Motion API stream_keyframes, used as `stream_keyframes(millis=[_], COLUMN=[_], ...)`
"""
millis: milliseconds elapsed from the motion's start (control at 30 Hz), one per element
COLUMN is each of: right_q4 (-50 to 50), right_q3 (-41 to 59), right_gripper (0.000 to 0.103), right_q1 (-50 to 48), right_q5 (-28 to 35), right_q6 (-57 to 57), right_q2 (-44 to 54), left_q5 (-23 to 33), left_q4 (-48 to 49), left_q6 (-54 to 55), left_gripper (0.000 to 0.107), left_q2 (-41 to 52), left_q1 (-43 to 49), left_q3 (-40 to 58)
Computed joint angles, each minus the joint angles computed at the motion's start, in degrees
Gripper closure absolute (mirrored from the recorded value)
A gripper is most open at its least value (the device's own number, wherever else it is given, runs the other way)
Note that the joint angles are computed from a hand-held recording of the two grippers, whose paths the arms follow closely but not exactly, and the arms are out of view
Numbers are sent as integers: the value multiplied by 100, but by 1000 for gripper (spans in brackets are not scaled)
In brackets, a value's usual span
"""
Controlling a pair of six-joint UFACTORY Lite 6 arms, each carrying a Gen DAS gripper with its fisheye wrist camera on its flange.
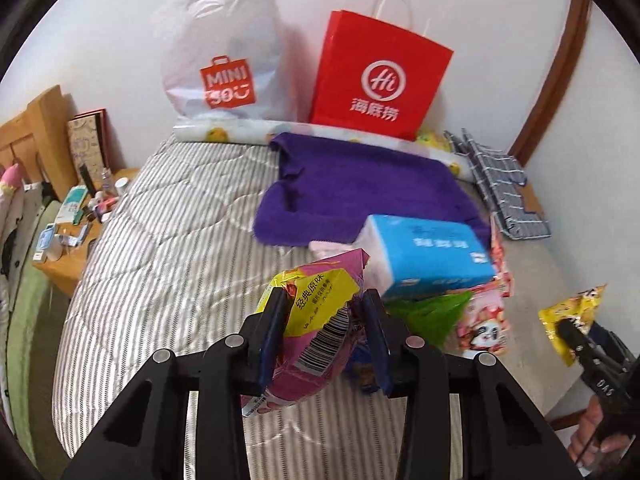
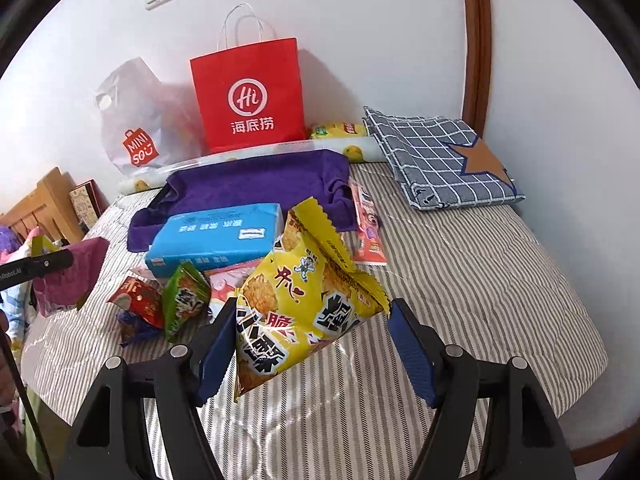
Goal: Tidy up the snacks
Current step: 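Lift both held bags and carry them toward the purple towel, then lower both bags onto the purple towel and open both tools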
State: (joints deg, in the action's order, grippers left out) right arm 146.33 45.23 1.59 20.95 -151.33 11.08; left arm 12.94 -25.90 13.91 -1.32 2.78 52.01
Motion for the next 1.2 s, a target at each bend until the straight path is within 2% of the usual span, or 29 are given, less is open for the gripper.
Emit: stream_keyframes(millis=[133,400,667,933,1067,1200], right_q4=[-95,-758,-1309,-1264,-1987,-2290], right_q3=[144,806,1785,2562,2769,3035], right_gripper=[31,31,31,31,31,31], right_q1=[140,339,467,554,519,552], right_q5=[-99,-385,-587,-804,-872,-983], right_q6=[115,811,1264,1171,1910,2113], right_q2=[1,143,666,1182,1283,1423], left_q5=[210,523,822,1393,1740,1734], left_q4=[-685,-1066,-924,-505,-312,-271], left_q6=[591,809,639,335,266,396], left_gripper=[68,68,68,68,68,68], left_q2=[129,643,1448,2113,2403,2586], left_q1=[-73,-361,-542,-438,-361,-323], left_q3=[284,1142,2318,3447,3947,4229])
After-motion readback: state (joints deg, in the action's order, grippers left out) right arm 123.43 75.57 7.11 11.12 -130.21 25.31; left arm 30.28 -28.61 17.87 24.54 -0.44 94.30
